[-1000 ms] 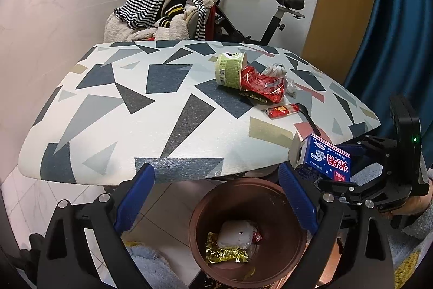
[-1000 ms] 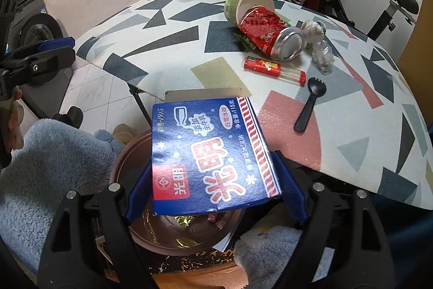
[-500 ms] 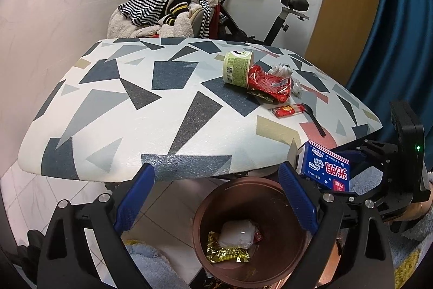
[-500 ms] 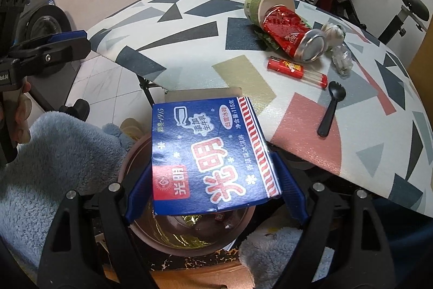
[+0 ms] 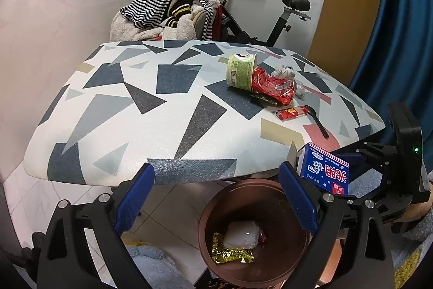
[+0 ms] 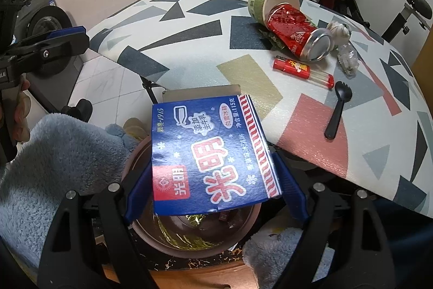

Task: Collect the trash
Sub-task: 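Lower the blue ice-cream box into the brown bin and open the right tool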

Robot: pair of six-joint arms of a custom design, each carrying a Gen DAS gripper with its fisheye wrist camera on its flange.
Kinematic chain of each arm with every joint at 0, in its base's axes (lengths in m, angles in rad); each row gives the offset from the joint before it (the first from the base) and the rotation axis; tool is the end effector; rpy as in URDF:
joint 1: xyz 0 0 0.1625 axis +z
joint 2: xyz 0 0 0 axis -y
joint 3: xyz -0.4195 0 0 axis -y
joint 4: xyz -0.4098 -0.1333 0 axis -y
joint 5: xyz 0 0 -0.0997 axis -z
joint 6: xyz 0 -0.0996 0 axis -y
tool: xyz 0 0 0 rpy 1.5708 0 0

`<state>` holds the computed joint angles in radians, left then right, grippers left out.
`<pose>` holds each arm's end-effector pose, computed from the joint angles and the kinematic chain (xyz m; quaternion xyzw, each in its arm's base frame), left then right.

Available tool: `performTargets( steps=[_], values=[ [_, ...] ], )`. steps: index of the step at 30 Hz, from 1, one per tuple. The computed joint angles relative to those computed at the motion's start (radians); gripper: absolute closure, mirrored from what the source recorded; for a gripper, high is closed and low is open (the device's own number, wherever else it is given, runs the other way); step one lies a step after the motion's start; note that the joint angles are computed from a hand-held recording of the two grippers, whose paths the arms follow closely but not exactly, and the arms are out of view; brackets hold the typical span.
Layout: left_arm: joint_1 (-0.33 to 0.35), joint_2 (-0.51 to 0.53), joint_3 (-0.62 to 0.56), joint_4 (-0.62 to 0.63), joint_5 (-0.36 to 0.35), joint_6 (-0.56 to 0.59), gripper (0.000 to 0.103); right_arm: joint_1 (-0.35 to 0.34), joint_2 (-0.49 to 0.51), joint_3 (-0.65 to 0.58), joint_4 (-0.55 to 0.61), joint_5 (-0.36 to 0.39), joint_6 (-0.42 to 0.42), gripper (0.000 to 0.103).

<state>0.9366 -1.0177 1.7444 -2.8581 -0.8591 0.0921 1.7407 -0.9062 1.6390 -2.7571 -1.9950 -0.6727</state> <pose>-0.2261 -0.6421 0.2363 0.2299 0.8763 -0.3395 0.2531 0.2081 -0.6671 0.1807 0.3464 -0.8886 0.1618 0.2533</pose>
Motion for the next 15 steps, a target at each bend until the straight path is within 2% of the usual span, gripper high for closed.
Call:
performTargets(
  steps=[6,7,8,15],
  values=[
    [0.002,-0.004,0.000,0.006,0.005,-0.008,0.012,0.002,0.011,-0.012,0.039,0.000,-0.005,0.020],
    [0.003,-0.004,-0.001,0.007,0.004,-0.008,0.012,0.002,0.014,-0.015,0.043,-0.001,-0.005,0.018],
    [0.004,-0.003,-0.003,0.012,0.006,-0.011,0.012,0.003,0.017,-0.017,0.046,-0.004,-0.004,0.012],
    [0.005,0.008,-0.013,0.010,0.010,-0.005,0.012,0.002,0.020,-0.033,0.016,-0.011,0.007,0.008]
  ],
)
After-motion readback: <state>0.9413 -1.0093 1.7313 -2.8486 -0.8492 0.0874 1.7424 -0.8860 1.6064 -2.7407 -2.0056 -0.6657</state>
